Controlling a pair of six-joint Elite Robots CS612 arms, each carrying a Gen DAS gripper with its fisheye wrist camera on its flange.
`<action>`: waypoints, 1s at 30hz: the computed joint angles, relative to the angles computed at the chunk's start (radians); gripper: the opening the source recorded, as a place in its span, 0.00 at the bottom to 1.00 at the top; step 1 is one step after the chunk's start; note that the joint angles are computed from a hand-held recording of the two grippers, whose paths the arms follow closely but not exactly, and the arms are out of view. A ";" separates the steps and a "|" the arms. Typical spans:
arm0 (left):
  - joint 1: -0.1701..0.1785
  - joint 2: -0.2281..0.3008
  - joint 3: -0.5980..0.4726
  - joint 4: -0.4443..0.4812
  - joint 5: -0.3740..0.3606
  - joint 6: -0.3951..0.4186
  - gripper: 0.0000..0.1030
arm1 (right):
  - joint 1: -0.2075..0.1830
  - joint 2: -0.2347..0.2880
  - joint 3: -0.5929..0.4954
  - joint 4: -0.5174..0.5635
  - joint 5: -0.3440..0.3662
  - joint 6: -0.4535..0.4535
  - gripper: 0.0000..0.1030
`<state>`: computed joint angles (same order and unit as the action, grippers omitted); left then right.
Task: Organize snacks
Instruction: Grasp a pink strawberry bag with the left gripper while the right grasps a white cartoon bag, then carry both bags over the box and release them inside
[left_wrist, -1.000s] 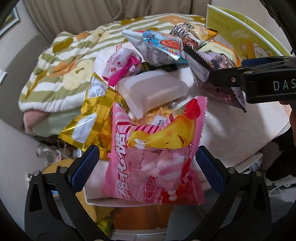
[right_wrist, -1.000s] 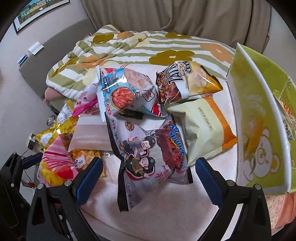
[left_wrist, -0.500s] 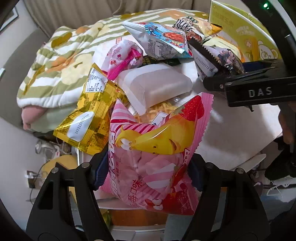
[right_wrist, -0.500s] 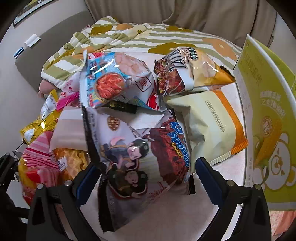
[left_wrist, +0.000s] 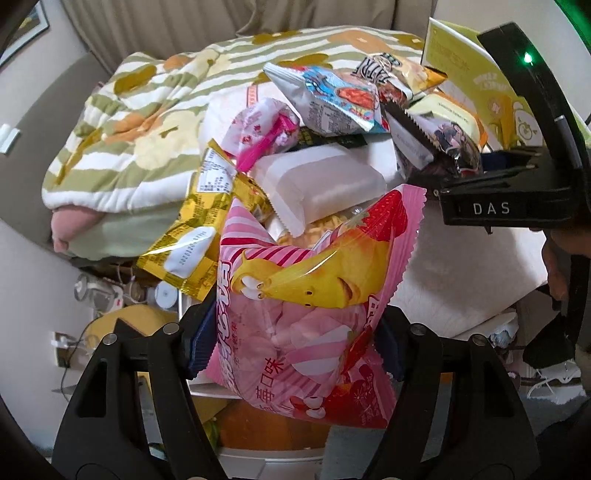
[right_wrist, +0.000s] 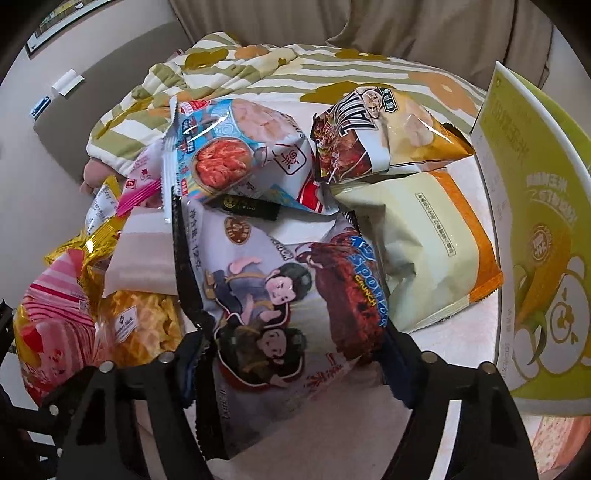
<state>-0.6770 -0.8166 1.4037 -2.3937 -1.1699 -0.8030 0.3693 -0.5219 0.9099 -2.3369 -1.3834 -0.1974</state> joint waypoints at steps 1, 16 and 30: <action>-0.001 -0.003 0.001 0.001 0.005 -0.003 0.66 | -0.002 -0.002 0.002 0.000 0.011 0.005 0.68; -0.008 -0.038 -0.031 -0.074 0.121 0.041 0.66 | -0.037 -0.150 0.171 -0.182 0.085 0.091 0.68; -0.019 0.138 -0.415 -0.073 0.147 0.120 0.66 | -0.147 -0.205 0.194 -0.290 0.124 0.061 0.68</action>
